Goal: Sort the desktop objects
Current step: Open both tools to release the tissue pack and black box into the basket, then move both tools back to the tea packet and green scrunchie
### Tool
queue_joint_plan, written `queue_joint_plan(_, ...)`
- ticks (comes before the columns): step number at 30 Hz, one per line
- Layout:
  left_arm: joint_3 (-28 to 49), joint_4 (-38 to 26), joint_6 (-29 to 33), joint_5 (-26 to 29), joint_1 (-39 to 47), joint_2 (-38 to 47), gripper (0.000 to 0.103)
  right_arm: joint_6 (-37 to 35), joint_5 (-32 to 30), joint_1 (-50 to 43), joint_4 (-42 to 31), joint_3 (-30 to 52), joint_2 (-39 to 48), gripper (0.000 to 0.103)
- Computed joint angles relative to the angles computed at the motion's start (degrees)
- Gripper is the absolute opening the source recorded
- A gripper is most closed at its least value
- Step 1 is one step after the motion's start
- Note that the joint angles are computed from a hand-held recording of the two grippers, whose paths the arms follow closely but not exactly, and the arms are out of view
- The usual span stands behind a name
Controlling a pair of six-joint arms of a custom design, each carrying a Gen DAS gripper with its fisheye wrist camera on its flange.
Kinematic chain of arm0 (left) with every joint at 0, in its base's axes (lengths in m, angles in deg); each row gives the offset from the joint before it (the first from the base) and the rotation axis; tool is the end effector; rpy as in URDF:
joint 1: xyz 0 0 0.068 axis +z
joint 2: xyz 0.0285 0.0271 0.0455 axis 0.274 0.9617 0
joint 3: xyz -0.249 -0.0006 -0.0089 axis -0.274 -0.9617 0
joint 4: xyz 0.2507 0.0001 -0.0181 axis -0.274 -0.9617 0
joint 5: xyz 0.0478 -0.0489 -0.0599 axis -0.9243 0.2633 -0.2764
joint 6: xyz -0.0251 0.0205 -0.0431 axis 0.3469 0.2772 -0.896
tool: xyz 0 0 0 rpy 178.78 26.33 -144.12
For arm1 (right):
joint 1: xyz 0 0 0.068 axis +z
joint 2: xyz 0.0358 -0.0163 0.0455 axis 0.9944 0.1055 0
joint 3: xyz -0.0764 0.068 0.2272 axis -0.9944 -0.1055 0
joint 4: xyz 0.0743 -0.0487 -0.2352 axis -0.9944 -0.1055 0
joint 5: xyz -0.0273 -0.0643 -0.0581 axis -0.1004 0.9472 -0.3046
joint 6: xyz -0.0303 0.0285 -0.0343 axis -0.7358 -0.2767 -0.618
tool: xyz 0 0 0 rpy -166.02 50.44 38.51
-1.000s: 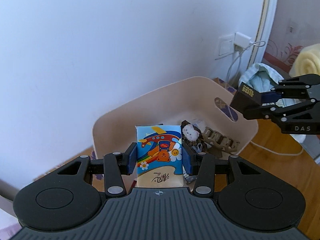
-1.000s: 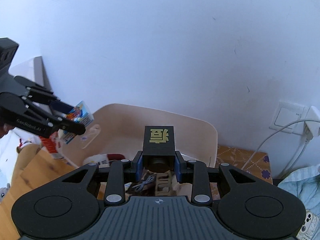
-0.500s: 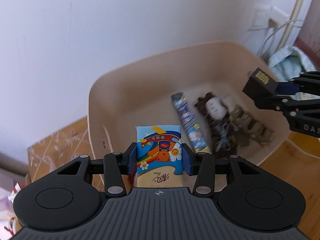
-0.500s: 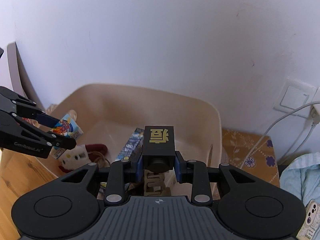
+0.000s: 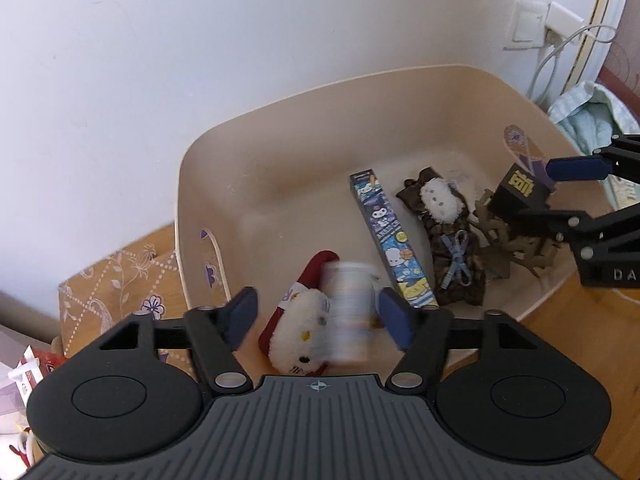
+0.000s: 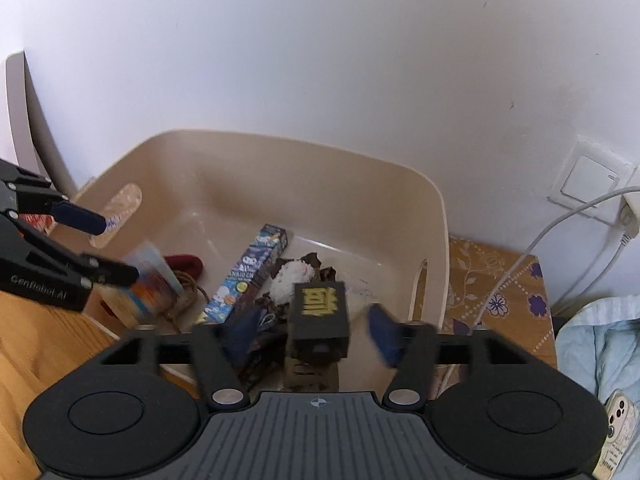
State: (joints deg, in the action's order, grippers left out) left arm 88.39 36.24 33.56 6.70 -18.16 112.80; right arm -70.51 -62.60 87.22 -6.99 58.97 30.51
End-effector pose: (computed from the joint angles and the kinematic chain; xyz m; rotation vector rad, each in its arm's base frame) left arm 0.3092 -0.1984 0.1256 0.3382 2.5762 0.0300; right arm 0.2994 0.0250 0.0835 -0.4758 2.3885 0.1917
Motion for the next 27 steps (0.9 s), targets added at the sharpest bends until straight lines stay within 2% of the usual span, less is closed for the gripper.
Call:
queue_joint_plan(5,-2.47,0.93,-0.05,-0.64,-0.70,-2.88,0.072,1.50,-2.23,-0.49,1.37,-3.75,-5.03,0.090)
queue_joint_plan(9,-5.08,2.28,-0.92,-1.81,-1.90,-5.52,0.072,0.84,-4.19,-0.37,0.81,-6.95,-9.91,0.092)
queue_joint_plan(12,-9.23,5.03,-1.89,-3.02,-3.57,-8.98,0.072,0.14,-5.56,-0.05,0.57,-9.93,-13.92,0.099)
queue_joint_plan(14,-12.14,6.33,-2.85,-4.40,-5.26,-11.38,0.072,-0.93,-7.17,-0.53,-2.59,-11.08,-17.94,0.103)
queue_joint_plan(21,-19.85,7.62,-5.99,-7.81,-10.29,-17.52,0.073,-6.95,-10.35,0.13,-6.93,-16.90,-24.69,0.103)
queue_joint_plan(27,-25.70,7.68,-9.14,-7.46,-12.37,-21.62,0.073,-6.76,-11.27,1.30,-7.41,-21.51,-26.02,0.103)
